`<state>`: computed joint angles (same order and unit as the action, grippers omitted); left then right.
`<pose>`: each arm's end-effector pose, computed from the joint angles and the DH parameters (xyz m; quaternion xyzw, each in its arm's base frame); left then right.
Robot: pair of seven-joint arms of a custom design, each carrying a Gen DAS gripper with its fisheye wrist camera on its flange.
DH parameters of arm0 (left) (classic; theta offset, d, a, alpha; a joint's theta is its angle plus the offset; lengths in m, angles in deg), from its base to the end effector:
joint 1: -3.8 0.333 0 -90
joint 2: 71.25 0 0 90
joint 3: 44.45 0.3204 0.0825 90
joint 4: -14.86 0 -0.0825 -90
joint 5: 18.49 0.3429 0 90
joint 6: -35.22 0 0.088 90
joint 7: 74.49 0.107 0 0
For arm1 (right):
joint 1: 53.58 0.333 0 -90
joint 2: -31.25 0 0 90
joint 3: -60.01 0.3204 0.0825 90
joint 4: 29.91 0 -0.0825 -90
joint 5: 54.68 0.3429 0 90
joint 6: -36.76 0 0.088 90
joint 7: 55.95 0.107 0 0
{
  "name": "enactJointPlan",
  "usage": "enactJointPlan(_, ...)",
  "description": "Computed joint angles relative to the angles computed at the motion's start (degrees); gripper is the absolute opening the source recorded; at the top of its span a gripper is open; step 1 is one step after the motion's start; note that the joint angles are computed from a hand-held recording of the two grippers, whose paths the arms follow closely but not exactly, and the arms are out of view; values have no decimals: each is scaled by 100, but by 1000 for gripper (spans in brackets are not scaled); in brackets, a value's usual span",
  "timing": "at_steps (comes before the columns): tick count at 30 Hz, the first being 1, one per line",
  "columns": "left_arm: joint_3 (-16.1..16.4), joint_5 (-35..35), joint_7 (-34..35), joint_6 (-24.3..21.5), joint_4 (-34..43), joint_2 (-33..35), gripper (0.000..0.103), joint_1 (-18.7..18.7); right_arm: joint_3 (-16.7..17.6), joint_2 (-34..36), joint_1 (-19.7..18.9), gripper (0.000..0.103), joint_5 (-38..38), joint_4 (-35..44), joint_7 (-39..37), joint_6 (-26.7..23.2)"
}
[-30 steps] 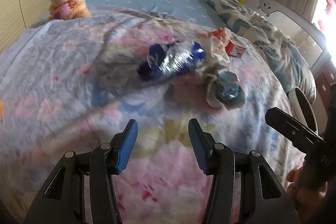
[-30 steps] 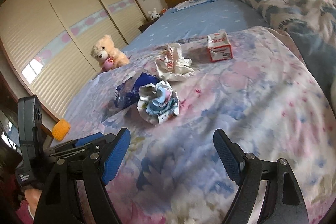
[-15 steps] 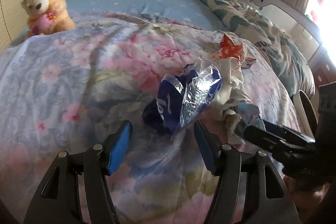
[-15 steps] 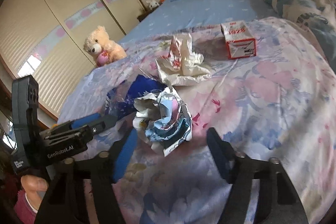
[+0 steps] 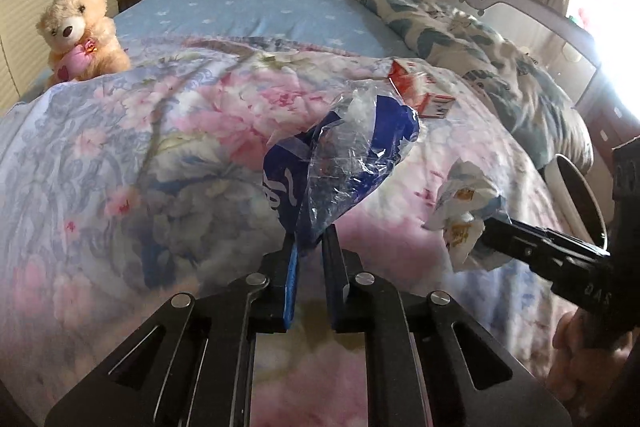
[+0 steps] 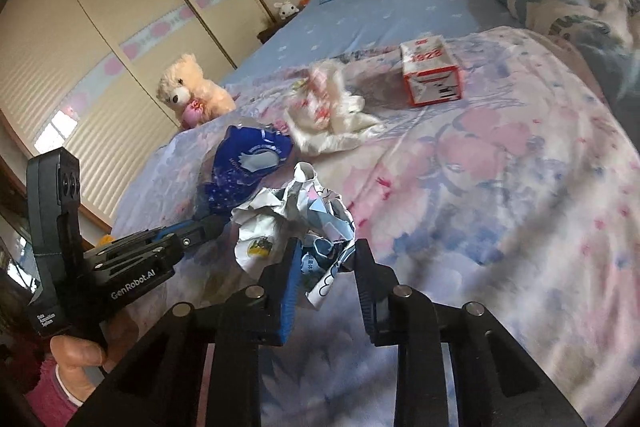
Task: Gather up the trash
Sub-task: 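Grasp the blue plastic bag with the left tool while the right tool grasps the crumpled paper, then carry both items over the bin and open both tools to release them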
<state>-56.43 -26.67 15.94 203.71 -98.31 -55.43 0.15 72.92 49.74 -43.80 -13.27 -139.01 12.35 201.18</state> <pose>0.6025 -0.1475 0.4429 -0.6221 0.7034 -0.3065 0.1558 0.5978 0.1949 0.4248 -0.6892 0.6236 -0.0401 0.3667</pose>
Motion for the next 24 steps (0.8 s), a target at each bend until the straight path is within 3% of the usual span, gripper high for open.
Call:
enactJointPlan(6,-234,-263,123,214,-505,-379,10,-65,-28,-529,-104,26,408,-584,-369,163)
enactJointPlan(9,-102,-7,-95,255,-613,-467,10,-326,-174,-765,-28,26,466,-839,-405,253)
enactJointPlan(11,-261,-196,53,209,-622,-482,10,-285,-250,-938,-14,26,581,-1028,-485,327)
enactJointPlan(24,-292,165,-192,-18,-396,-426,10,-844,-917,-1802,157,26,667,-1960,-511,663)
